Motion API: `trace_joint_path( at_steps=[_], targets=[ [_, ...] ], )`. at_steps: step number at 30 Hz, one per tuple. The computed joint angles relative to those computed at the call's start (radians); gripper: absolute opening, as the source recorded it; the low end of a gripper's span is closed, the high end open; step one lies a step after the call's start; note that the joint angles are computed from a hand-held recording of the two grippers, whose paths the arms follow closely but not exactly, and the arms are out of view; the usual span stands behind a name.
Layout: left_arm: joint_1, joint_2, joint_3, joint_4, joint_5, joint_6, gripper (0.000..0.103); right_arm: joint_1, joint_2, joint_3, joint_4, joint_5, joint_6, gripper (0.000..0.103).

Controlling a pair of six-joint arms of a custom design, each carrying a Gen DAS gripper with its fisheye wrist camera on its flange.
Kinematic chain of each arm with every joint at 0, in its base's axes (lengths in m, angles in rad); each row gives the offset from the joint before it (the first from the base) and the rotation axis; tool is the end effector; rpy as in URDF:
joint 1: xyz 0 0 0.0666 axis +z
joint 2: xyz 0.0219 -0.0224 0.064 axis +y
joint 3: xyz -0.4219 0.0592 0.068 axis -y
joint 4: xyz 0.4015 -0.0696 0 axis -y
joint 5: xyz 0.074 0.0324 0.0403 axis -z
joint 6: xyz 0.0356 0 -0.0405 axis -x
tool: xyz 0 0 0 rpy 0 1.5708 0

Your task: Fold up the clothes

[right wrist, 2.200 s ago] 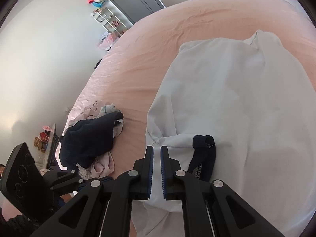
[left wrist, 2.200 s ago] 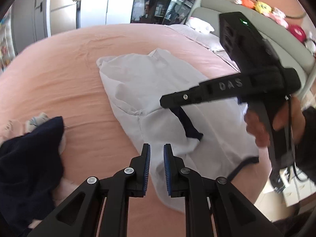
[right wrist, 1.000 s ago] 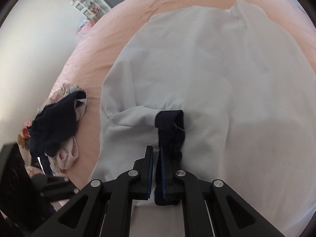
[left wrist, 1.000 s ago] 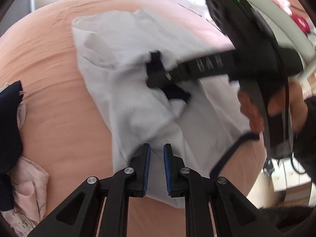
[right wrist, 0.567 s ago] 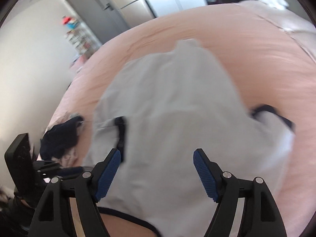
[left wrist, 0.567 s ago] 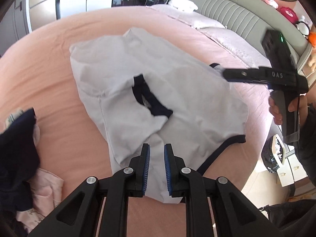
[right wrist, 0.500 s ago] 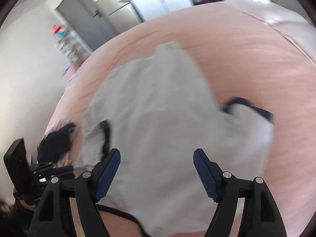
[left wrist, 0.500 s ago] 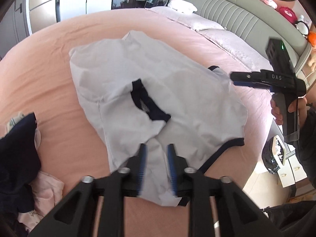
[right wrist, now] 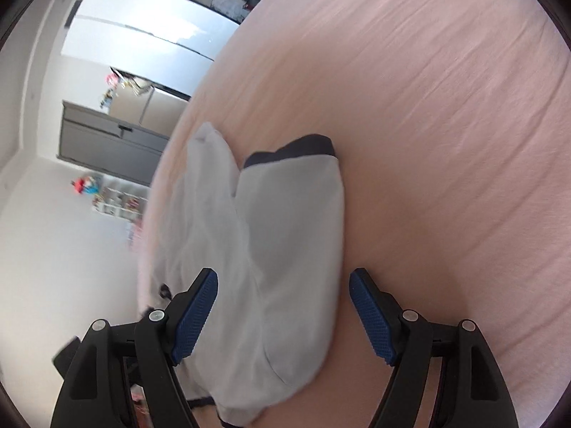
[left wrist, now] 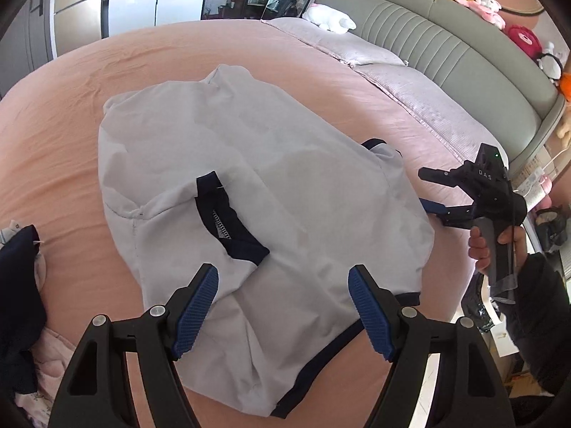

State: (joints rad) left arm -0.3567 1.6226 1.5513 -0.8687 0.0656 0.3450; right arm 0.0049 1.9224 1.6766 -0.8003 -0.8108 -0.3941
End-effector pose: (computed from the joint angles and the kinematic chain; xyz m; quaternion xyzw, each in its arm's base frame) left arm 0.5393 -0.2039 0.4312 0.0157 0.9501 -0.1358 0.2804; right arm 0.6695 0.0287 0.3202 0.0713 0.8905 0.4206 0.1581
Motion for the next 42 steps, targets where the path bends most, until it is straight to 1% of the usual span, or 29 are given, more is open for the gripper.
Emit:
trace_joint_path(
  at_steps=[3, 5, 6, 7, 9, 13, 14, 16, 18, 20, 22, 23, 24, 28, 31, 33, 36, 38, 40, 42],
  targets=[
    [-0.002, 0.01, 0.015, 0.008, 0.009, 0.019, 0.075, 0.004, -0.002, -0.037, 0.1, -0.029, -0.094, 0.075],
    [-0.006, 0.026, 0.043, 0.005, 0.033, 0.027, 0.075, 0.008, -0.015, -0.062, 0.145, -0.02, -0.116, 0.073],
    [-0.009, 0.041, 0.066, -0.003, 0.052, 0.026, 0.075, 0.011, -0.018, -0.063, 0.14, -0.006, -0.104, 0.069],
    [-0.013, 0.056, 0.091, -0.011, 0.07, 0.024, 0.075, 0.013, -0.02, -0.063, 0.132, 0.011, -0.093, 0.068],
    [-0.025, 0.094, 0.151, -0.031, 0.086, 0.009, 0.075, 0.015, -0.027, -0.07, 0.13, 0.024, -0.089, 0.058],
    [-0.047, 0.197, 0.31, -0.113, 0.111, -0.026, 0.075, 0.016, -0.039, -0.087, 0.138, 0.046, -0.086, 0.048],
    [-0.05, 0.222, 0.35, -0.135, 0.115, -0.035, 0.075, 0.017, -0.041, -0.089, 0.137, 0.059, -0.08, 0.044],
    [-0.056, 0.279, 0.438, -0.191, 0.109, -0.036, 0.075, 0.023, -0.045, -0.087, 0.124, 0.107, -0.068, 0.033],
    [-0.057, 0.33, 0.518, -0.236, 0.124, -0.034, 0.075, 0.027, -0.047, -0.082, 0.111, 0.151, -0.065, 0.015],
    [-0.062, 0.365, 0.578, -0.268, 0.125, -0.05, 0.075, 0.026, -0.049, -0.081, 0.102, 0.18, -0.073, 0.008],
    [-0.068, 0.393, 0.631, -0.296, 0.123, -0.066, 0.075, 0.027, -0.049, -0.076, 0.104, 0.201, -0.083, 0.007],
    [-0.07, 0.399, 0.643, -0.3, 0.125, -0.065, 0.075, 0.034, -0.05, -0.066, 0.098, 0.234, -0.072, 0.006],
    [-0.07, 0.402, 0.649, -0.3, 0.127, -0.059, 0.075, 0.043, -0.051, -0.056, 0.09, 0.272, -0.054, 0.005],
    [-0.062, 0.412, 0.663, -0.309, 0.122, -0.03, 0.075, 0.09, -0.067, -0.009, 0.053, 0.461, 0.087, 0.002],
    [-0.049, 0.417, 0.664, -0.313, 0.144, 0.001, 0.075, 0.126, -0.091, -0.007, 0.065, 0.545, 0.167, 0.002],
    [-0.038, 0.428, 0.678, -0.328, 0.18, 0.02, 0.075, 0.161, -0.111, -0.017, 0.083, 0.625, 0.261, 0.002],
    [-0.03, 0.457, 0.731, -0.377, 0.207, 0.019, 0.076, 0.216, -0.129, -0.034, 0.103, 0.735, 0.393, 0.002],
    [-0.029, 0.497, 0.809, -0.454, 0.218, -0.018, 0.077, 0.234, -0.157, -0.086, 0.143, 0.762, 0.437, 0.002],
    [-0.028, 0.545, 0.906, -0.548, 0.227, -0.064, 0.077, 0.269, -0.175, -0.124, 0.188, 0.851, 0.511, 0.002],
    [-0.025, 0.563, 0.958, -0.6, 0.22, -0.087, 0.077, 0.306, -0.194, -0.168, 0.249, 0.948, 0.61, 0.002]
  ],
)
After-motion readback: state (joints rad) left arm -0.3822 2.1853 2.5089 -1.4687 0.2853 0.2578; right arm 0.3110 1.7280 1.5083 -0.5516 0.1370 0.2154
